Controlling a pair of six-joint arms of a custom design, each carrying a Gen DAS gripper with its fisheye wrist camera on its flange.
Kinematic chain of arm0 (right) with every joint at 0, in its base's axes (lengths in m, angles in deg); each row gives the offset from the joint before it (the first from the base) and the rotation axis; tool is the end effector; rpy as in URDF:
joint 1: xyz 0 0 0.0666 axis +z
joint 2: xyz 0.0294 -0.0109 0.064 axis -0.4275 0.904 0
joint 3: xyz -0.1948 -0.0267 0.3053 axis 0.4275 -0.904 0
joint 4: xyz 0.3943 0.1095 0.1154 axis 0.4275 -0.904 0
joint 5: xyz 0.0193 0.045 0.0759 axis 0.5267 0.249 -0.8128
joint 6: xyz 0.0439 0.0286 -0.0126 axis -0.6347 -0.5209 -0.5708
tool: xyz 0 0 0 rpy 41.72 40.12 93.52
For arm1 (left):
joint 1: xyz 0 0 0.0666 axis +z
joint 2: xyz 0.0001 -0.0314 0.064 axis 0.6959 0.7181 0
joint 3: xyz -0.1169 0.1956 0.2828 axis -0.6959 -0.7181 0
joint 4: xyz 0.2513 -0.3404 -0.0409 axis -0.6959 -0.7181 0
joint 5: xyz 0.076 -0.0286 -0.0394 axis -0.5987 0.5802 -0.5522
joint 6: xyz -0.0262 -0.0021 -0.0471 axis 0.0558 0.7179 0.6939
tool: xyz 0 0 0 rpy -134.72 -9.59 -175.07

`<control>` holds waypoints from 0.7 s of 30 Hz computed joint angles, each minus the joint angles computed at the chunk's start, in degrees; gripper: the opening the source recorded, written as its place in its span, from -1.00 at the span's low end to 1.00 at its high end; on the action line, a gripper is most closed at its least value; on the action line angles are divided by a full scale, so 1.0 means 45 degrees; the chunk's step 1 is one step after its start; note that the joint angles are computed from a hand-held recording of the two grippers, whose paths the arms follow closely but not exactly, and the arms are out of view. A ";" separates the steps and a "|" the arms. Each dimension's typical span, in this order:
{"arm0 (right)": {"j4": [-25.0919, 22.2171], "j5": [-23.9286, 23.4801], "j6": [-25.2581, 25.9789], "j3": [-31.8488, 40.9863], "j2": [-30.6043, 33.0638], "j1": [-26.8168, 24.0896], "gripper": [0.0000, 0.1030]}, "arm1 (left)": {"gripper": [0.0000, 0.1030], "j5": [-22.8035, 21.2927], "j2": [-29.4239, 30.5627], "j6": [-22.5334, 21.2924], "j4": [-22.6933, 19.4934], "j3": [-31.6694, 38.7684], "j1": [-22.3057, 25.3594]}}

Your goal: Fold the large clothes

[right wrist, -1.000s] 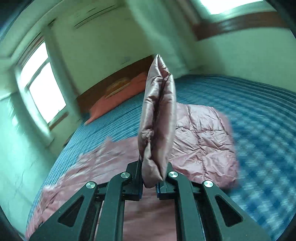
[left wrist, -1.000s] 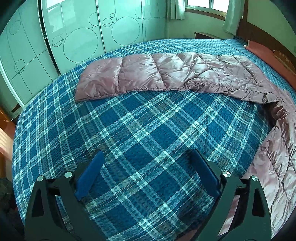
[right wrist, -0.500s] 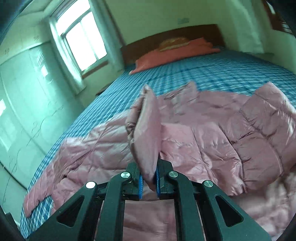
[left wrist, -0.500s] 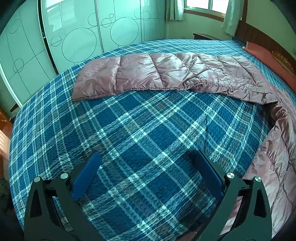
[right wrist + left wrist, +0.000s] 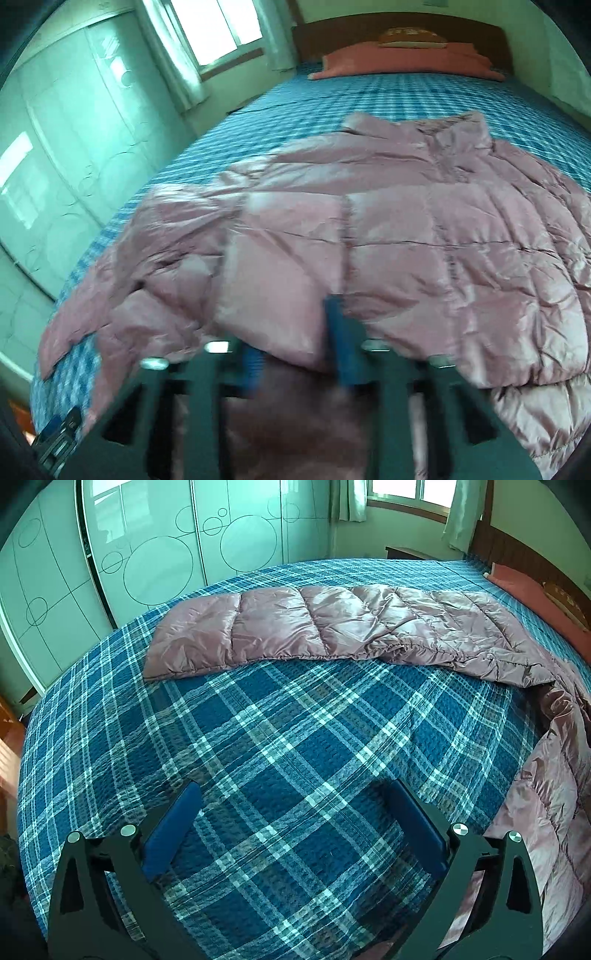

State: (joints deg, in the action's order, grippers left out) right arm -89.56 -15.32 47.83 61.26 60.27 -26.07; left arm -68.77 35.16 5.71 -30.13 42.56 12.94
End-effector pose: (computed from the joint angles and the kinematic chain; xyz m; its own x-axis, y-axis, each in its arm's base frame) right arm 0.6590 0.0069 0.4827 -0.7914 -0.0112 -0.6111 -0.2794 0.8959 0.3455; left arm 0.3896 -0.2122 0.4004 -0.6086 -0.5255 -0.5945 -0.6677 0.7440 0.0260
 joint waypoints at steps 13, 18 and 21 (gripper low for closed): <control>0.0339 0.1929 -0.1309 0.0600 -0.0027 -0.3463 -0.30 | 0.96 -0.0037 0.0008 0.0022 -0.0063 0.0023 -0.0019; -0.0657 0.3023 -0.1210 0.1522 0.1307 -0.3837 -0.39 | 0.96 -0.0049 0.0079 -0.0005 -0.0067 0.0060 0.0003; -0.0676 0.3346 -0.0921 0.1569 0.1252 -0.3686 -0.40 | 0.96 -0.0061 0.0089 0.0039 -0.0093 0.0076 -0.0032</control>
